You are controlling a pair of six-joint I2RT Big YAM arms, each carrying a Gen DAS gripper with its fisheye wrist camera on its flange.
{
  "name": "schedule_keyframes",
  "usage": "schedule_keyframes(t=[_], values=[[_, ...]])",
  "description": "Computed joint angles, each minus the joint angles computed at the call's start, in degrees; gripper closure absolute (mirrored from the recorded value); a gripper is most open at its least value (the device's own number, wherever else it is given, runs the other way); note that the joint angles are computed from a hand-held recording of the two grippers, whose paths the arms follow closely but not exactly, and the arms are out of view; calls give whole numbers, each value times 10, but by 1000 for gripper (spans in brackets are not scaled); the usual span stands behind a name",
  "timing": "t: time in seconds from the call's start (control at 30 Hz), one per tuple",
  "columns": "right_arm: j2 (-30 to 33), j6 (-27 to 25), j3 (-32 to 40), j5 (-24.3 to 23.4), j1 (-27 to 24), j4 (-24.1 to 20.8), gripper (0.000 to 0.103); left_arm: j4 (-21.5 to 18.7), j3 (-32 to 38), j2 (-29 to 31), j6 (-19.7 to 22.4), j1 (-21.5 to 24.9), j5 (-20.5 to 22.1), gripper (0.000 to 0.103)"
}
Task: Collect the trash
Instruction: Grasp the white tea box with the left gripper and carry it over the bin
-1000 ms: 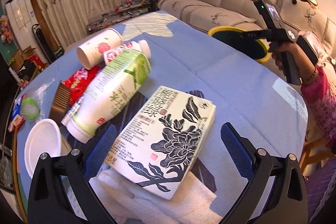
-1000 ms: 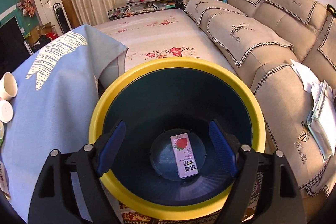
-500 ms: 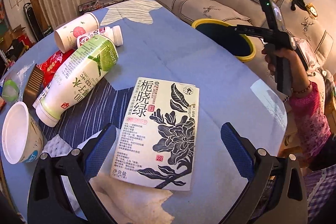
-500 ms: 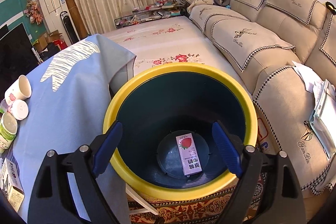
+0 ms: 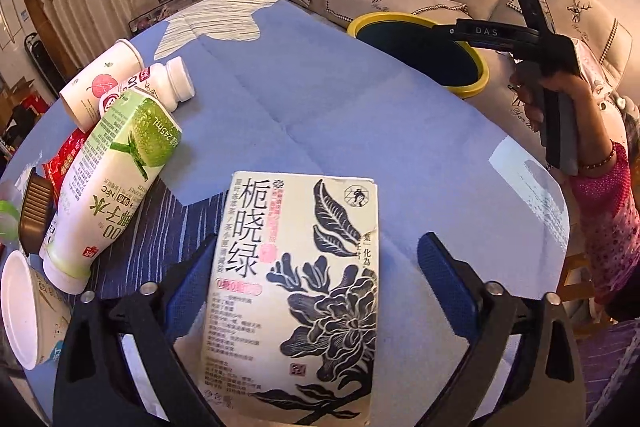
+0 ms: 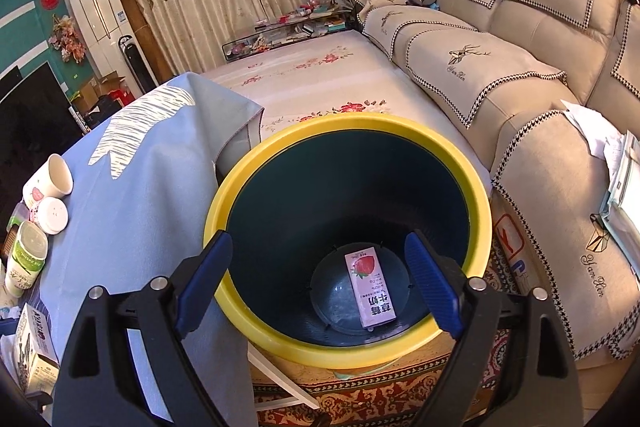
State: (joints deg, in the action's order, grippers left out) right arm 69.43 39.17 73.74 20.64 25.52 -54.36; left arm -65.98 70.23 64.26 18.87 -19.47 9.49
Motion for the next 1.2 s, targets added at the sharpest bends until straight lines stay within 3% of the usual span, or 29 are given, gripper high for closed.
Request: schedule_keyframes(t=[0.03,0.07,0.23,0.33,0.43,0.67,0.97,1.2], values=[[-1,0,-2,-2,-1,1,20,1,-1,-1,-4,-5,-14,27],[-2,0,-3,-3,-1,3,20,-3,-1,-3,-4,-9,-18,29],[-5,3,-10,-14,-3,13,19,-15,-8,-5,-13,-33,-49,23],[-11,6,-16,-17,1,18,19,-21,0,2,-30,-35,-43,31],[-27,10,-25,-14,5,22,19,-26,6,5,-40,-42,-47,32],[-71,21,-42,40,22,12,19,-27,71,12,-48,-69,-52,32],[-123,36,-58,126,34,-51,15,-4,218,141,-85,-127,-39,31],[-172,55,-83,137,29,-82,15,2,346,275,-111,-178,-45,31]])
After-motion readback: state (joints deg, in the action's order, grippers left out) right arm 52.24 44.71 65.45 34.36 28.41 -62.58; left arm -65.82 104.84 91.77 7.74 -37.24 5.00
